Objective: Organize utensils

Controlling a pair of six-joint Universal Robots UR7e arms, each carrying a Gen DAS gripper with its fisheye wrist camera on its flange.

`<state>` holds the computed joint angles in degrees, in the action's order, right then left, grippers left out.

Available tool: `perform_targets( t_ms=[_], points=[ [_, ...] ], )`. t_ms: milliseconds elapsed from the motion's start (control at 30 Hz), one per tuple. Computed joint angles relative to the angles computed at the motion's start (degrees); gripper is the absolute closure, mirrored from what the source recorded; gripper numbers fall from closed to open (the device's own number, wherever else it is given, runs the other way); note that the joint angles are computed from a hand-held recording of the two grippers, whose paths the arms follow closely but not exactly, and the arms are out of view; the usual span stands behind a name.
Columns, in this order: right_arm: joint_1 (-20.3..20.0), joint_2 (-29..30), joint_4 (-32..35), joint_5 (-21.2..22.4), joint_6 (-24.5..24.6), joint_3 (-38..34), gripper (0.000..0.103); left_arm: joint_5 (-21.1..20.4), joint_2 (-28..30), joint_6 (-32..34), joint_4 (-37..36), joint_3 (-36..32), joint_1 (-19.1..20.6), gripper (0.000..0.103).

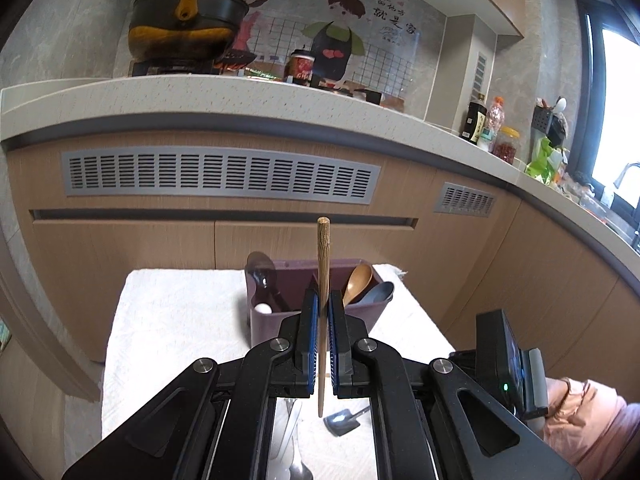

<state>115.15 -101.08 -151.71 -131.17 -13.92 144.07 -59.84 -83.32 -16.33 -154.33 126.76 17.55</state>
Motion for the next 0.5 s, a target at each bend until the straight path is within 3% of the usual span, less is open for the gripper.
perform_targets(
  t_ms=[67,200,333,400,500],
  points=[
    [0.2,-1.6,3.6,-1.0,1.7,0.4,0.043,0.4,-0.7,-0.5,0.7,0.5,0.0,0.098],
    [2.7,-7.5,11.9,-5.5,18.6,2.4,0.043,-0.4,-1.4,-1.1,-0.7,1.4,0.7,0.098],
    [7.2,-7.1,7.9,-13.0,30.0,6.2,0.044,-1.5,-0.9,-1.3,-3.3,2.2,1.2,0.098],
    [5.0,-6.2,1.1,-12.3,31.1,7.9,0.060,-2.2,-0.8,-2.1,-2.9,2.2,1.5,0.098],
    [0.2,-4.5,-3.1,-10.1,32.4,8.6,0.070,-2.3,-1.4,-2.9,-1.9,2.5,1.5,0.098]
  ],
)
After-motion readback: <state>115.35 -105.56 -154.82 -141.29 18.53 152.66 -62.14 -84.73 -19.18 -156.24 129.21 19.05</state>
